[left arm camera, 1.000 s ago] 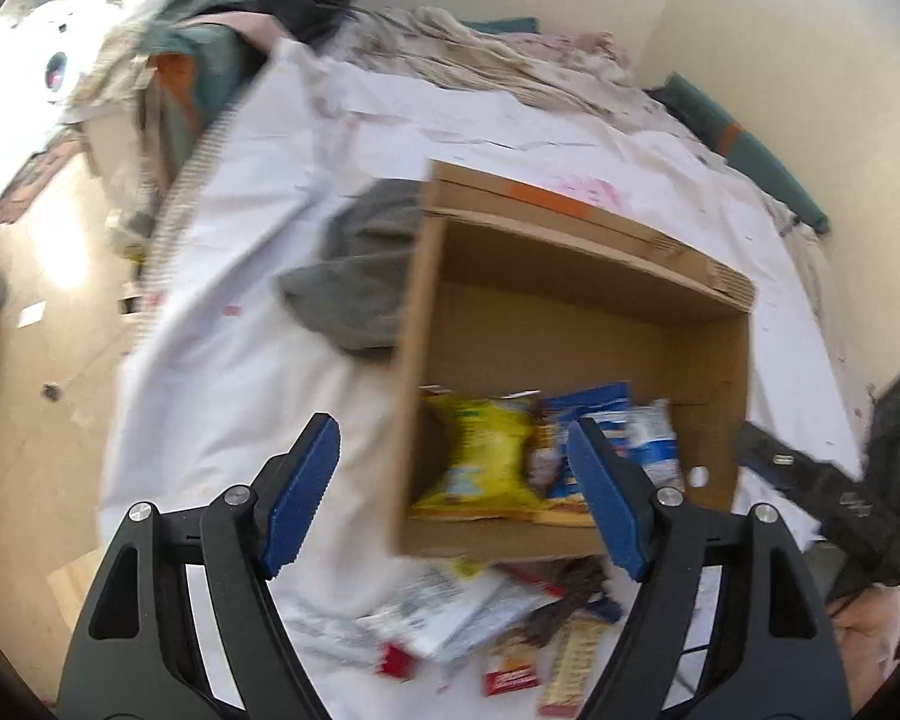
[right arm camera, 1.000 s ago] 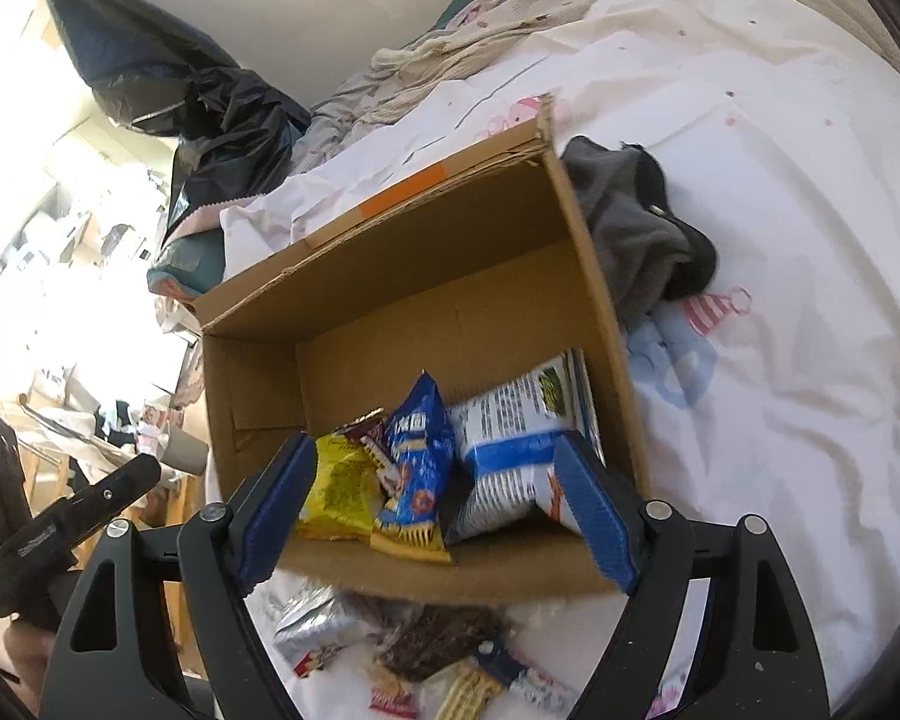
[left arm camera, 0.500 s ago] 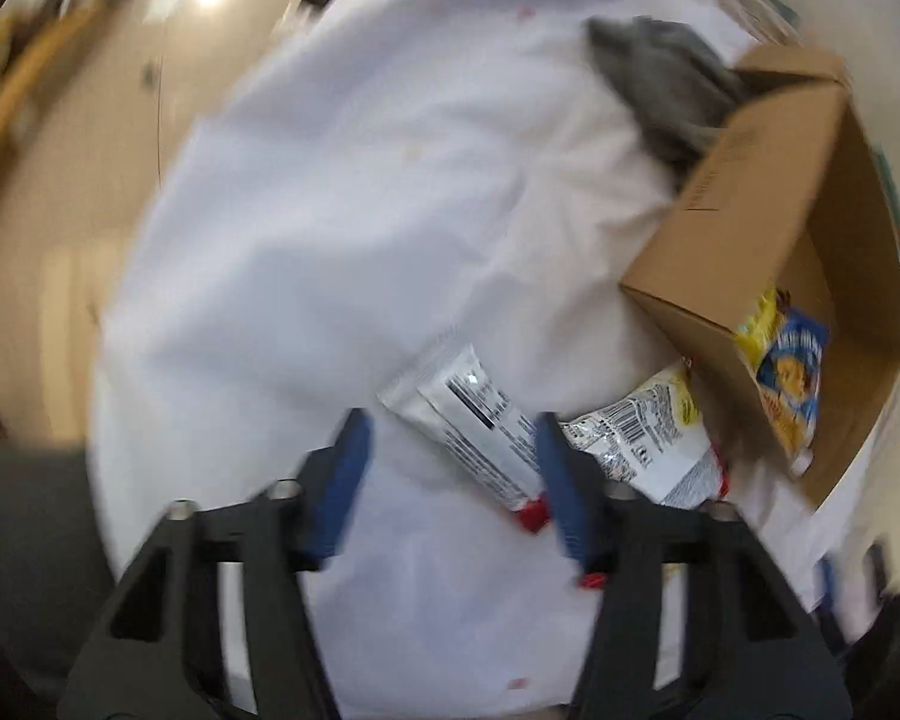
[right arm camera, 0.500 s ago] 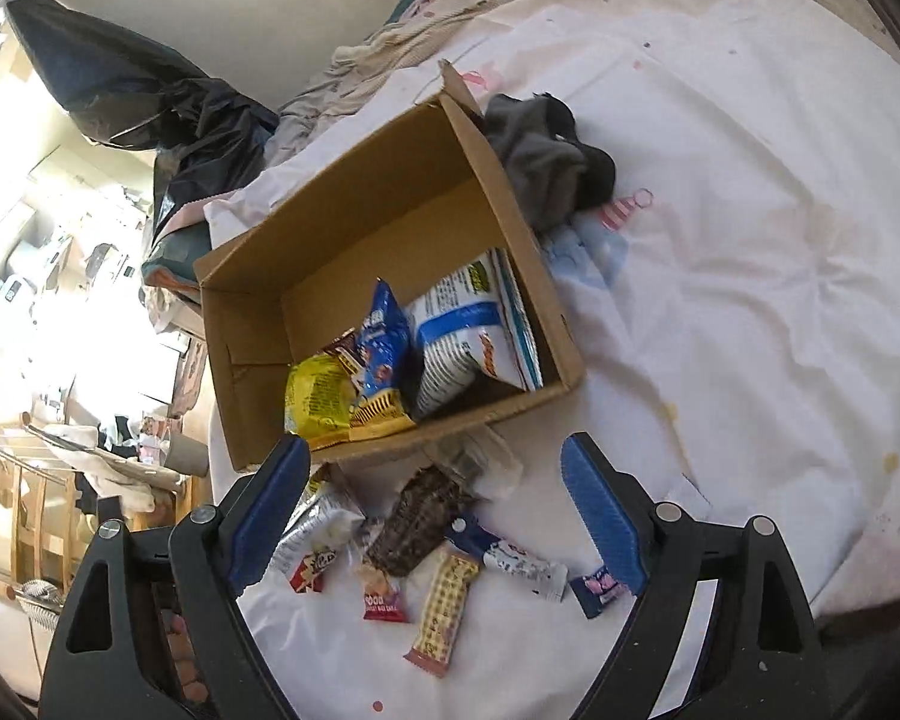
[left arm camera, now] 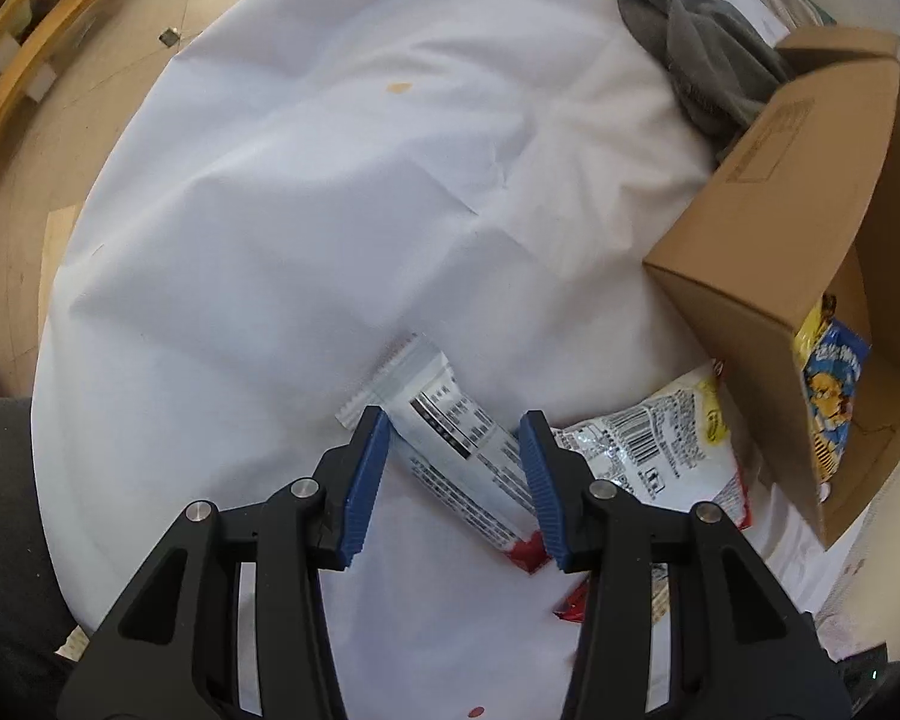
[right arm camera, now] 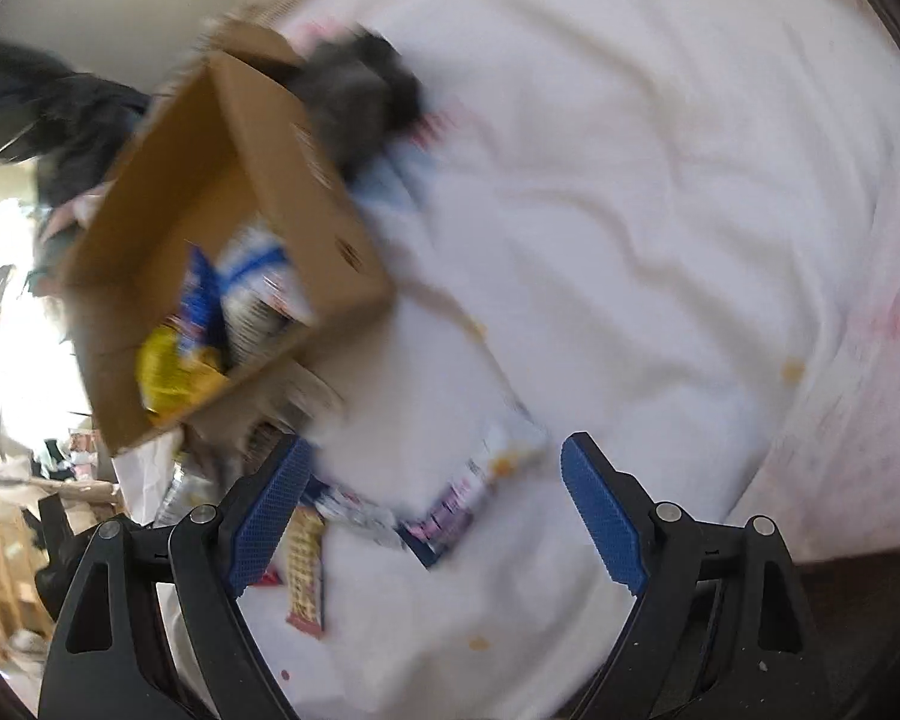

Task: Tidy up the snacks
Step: 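Grasp the white-and-red bar with the left tool while the right tool grasps a white stick snack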

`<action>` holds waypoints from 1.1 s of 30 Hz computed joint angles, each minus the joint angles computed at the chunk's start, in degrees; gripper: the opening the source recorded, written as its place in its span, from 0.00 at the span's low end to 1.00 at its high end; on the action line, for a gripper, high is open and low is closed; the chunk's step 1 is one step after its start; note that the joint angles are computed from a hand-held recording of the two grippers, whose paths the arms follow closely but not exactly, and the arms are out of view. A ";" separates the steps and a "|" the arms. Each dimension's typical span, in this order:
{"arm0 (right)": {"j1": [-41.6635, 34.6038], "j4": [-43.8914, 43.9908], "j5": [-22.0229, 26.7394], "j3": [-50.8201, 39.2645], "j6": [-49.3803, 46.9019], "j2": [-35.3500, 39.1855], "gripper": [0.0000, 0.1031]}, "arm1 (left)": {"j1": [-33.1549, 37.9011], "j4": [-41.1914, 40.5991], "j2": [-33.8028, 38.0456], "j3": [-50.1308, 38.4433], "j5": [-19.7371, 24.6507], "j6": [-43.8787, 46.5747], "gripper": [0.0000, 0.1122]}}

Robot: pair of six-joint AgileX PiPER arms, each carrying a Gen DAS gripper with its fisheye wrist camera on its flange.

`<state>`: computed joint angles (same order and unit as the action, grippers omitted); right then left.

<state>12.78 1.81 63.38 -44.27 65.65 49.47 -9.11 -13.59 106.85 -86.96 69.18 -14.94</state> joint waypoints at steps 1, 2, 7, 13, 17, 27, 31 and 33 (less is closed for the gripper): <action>-3.33 4.27 -0.64 1.29 -4.04 0.71 0.86 | -0.33 0.54 -0.02 0.08 -0.09 0.22 0.31; -4.93 6.81 -1.08 2.34 -6.34 1.29 0.84 | -0.88 1.18 0.21 -0.28 0.13 0.76 0.24; -6.13 12.34 -3.18 4.31 -12.46 9.33 0.51 | -4.00 7.48 0.19 -1.45 -0.21 1.37 0.17; 2.12 3.87 -2.71 0.28 -6.46 10.45 0.16 | -2.71 6.61 -2.07 -1.05 -0.24 3.36 0.15; 9.12 -2.97 -4.40 -2.14 0.30 7.61 0.16 | -2.20 6.36 -5.71 0.70 -2.42 4.89 0.14; 26.37 -25.88 -1.23 -8.46 22.43 4.47 0.16 | -0.81 -0.82 -12.11 0.52 -7.30 13.18 0.00; 24.97 -24.35 -2.52 -7.70 20.95 3.32 0.16 | 1.31 -2.88 -8.66 -1.07 -4.50 10.84 0.04; 20.81 -20.82 -4.81 -7.09 17.25 3.03 0.16 | 1.47 -1.17 -6.81 -0.84 -3.01 7.91 0.15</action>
